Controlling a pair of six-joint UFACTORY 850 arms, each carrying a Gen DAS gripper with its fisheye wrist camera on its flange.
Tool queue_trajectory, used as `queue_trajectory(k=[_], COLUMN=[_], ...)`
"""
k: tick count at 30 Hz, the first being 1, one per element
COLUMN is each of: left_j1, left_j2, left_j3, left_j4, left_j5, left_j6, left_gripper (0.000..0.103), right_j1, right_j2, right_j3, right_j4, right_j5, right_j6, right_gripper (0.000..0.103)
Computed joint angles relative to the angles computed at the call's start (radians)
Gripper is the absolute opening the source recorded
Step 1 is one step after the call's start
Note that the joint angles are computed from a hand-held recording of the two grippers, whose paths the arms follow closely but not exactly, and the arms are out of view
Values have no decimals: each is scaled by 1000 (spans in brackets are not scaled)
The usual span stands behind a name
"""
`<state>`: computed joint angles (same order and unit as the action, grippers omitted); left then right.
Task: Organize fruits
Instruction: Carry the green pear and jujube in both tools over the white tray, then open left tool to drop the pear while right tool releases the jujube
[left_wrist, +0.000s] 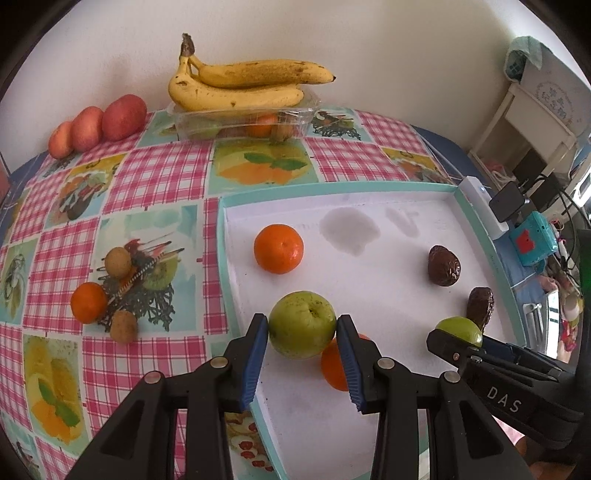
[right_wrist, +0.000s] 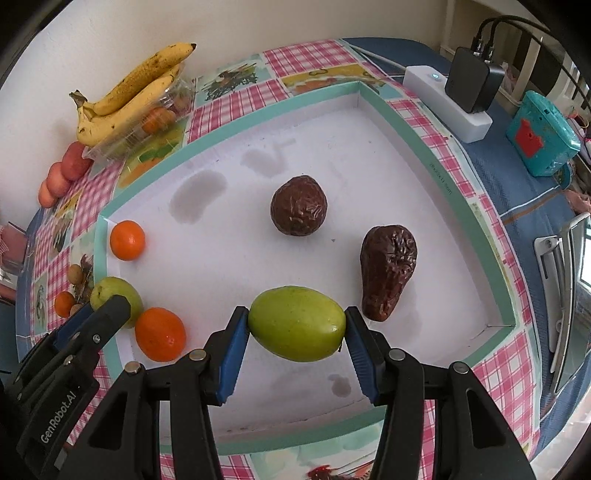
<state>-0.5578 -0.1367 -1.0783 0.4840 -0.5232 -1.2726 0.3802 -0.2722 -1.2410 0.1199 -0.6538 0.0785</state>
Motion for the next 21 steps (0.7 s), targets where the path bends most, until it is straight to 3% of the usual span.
queue_trajectory(k=[21], left_j1=[-9], left_j2=[6], left_j3=[-16], left_j4=[31], left_j5=[-39], left_j6=[-9], left_gripper=[45], right_j1=[10], right_j2=[-15], right_j3=[-15], right_j4=[-54], right_j5=[-5], right_j6=[13], right_gripper=[55])
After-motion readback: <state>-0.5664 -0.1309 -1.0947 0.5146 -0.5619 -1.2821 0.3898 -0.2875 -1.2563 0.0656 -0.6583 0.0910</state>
